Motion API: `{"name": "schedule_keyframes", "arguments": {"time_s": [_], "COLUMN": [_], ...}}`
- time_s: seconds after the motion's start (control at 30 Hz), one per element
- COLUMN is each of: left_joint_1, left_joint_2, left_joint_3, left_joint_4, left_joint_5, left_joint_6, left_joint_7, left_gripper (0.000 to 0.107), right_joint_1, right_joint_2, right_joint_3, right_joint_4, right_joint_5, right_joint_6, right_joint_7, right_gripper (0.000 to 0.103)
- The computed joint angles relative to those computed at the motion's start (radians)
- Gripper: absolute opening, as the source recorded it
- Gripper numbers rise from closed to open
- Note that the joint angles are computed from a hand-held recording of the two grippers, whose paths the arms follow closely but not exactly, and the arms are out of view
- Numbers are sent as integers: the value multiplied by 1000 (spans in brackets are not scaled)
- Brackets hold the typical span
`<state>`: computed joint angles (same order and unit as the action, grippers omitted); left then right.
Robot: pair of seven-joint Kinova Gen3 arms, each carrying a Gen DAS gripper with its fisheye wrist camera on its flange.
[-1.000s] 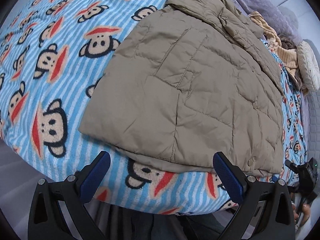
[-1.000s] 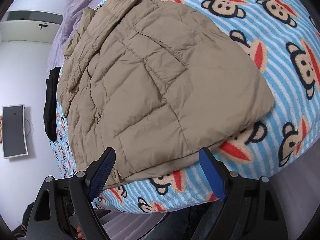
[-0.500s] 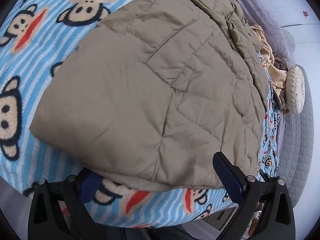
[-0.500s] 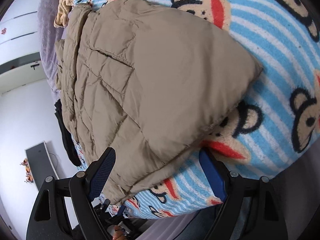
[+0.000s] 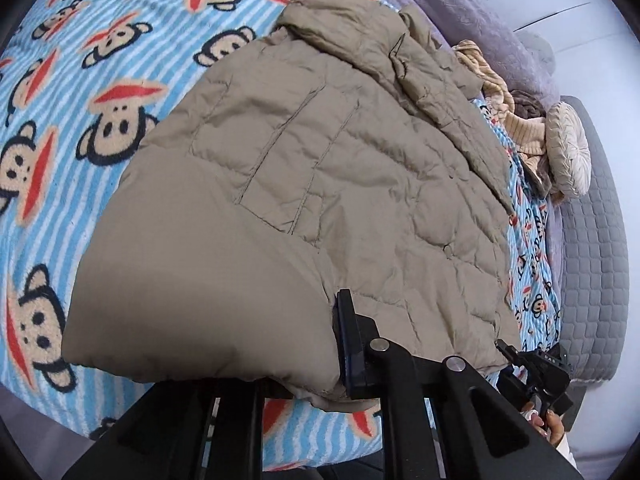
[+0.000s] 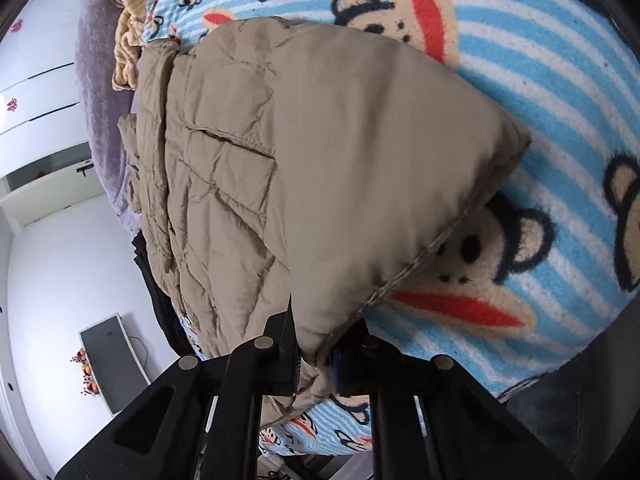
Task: Fold large clothes
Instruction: 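Grasp the jacket hem edge with the left tool while the right tool grasps it too, then lift the hem with both tools and fold it over toward the collar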
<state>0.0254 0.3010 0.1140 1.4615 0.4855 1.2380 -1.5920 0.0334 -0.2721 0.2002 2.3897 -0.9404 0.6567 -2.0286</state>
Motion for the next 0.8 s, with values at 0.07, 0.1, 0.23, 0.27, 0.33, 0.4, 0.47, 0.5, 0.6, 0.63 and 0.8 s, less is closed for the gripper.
{"name": "schedule_keyframes", "arguments": {"time_s": [0.07, 0.1, 0.23, 0.27, 0.33, 0.4, 0.47, 0.5, 0.6, 0.63, 0.8], "left_joint_1": [-5, 0, 20, 26, 39, 57, 76, 89, 133, 147, 212], "left_joint_2": [-3, -2, 7, 8, 15, 27, 43, 53, 91, 107, 204], "left_joint_3": [2, 3, 11, 11, 13, 13, 14, 15, 11, 10, -2], "left_joint_4": [-23, -41, -118, -138, -184, -243, -303, -337, -444, -484, -684], "left_joint_5": [0, -5, -22, -29, -44, -66, -89, -107, -167, -184, -274], "left_joint_6": [7, 8, 2, -5, -14, -21, -29, -32, -39, -41, -31], "left_joint_7": [-15, -16, -16, -14, 0, 27, 57, 75, 137, 161, 253], "left_gripper": [16, 16, 12, 12, 12, 12, 12, 12, 12, 12, 12], "right_joint_1": [12, 13, 6, 3, -8, -16, -15, -13, 4, 12, 24], "right_joint_2": [-16, -20, -22, -18, 4, 28, 52, 65, 118, 134, 257], "right_joint_3": [-30, -37, -56, -57, -55, -47, -30, -25, -15, -15, 1], "right_joint_4": [-34, -51, -140, -163, -226, -288, -357, -387, -503, -537, -766], "right_joint_5": [67, 97, 216, 240, 277, 308, 337, 342, 351, 350, 375], "right_joint_6": [12, 20, 60, 72, 95, 121, 161, 173, 214, 226, 306], "right_joint_7": [-46, -62, -111, -119, -118, -96, -49, -28, 34, 56, 170], "right_gripper": [11, 11, 11, 11, 9, 9, 8, 8, 8, 8, 8]}}
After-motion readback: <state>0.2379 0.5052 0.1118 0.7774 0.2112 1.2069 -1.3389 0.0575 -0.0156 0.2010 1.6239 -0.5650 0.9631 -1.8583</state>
